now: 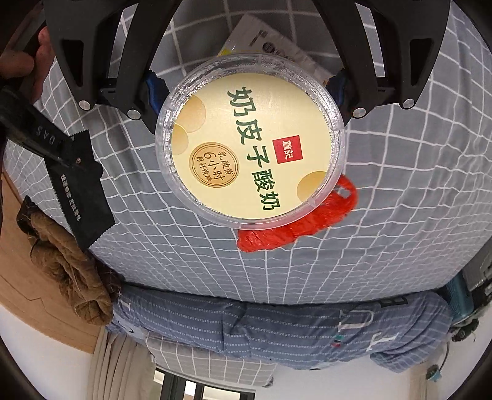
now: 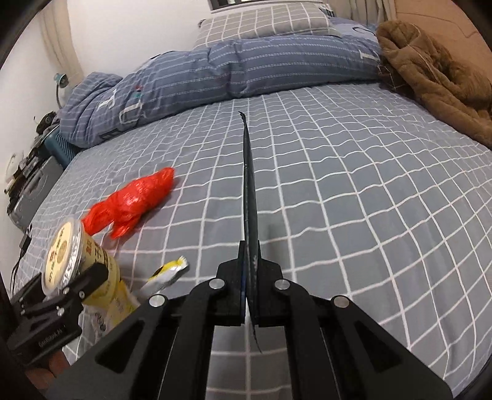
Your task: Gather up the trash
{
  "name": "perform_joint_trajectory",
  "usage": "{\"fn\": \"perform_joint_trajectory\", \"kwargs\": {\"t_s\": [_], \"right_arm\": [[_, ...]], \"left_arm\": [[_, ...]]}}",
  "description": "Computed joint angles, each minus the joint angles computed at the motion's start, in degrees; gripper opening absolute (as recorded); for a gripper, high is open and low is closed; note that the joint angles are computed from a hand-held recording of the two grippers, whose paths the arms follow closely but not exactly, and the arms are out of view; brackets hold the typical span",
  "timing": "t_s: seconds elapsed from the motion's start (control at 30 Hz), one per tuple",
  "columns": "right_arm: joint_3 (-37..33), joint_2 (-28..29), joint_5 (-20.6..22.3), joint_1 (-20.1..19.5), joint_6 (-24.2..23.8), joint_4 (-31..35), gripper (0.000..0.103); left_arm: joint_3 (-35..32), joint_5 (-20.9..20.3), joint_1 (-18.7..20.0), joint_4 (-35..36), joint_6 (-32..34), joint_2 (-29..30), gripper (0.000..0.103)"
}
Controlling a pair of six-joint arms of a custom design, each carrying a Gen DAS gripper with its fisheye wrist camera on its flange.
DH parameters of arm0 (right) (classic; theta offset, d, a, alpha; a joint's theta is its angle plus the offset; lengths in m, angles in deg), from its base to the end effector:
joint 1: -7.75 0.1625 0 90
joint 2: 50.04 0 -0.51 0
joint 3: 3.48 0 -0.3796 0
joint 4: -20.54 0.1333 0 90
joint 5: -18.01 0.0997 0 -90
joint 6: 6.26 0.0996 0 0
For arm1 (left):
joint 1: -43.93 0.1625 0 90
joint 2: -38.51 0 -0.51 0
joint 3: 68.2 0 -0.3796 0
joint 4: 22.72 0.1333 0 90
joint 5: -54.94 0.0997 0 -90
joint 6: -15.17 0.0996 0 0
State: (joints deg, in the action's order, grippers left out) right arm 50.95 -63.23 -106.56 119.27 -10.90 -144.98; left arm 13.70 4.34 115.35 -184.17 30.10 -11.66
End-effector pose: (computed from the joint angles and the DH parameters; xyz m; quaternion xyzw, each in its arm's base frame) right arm 0.4055 -0.8189 0.0170 0.1212 -0.9086 0.3200 0.2396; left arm -0.0608 -0.7976 0.3590 0.1456 0.8809 -0.3298 0.3067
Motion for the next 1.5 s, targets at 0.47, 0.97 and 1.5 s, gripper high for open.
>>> {"fn": "perform_joint_trajectory", "kwargs": {"t_s": [0.47, 0.97, 1.5], "right_arm": [[4.08, -0.1, -4.3, 4.03, -3.06, -4.9, 0.003], [13.15, -2.97, -4.38, 6.3, -1.08, -8.61, 0.003], [20.29, -5.15, -6.95, 9.07, -1.35, -13.47, 0.003]], "left_arm": [[5.72, 2.33, -1.09, -0.59, -0.83, -4.72, 0.077], [13.98, 3.72, -2.29, -0.68, -3.46, -10.0, 0.077], [20.25, 4.57, -4.39, -1.24, -5.07, -14.44, 0.077]]}}
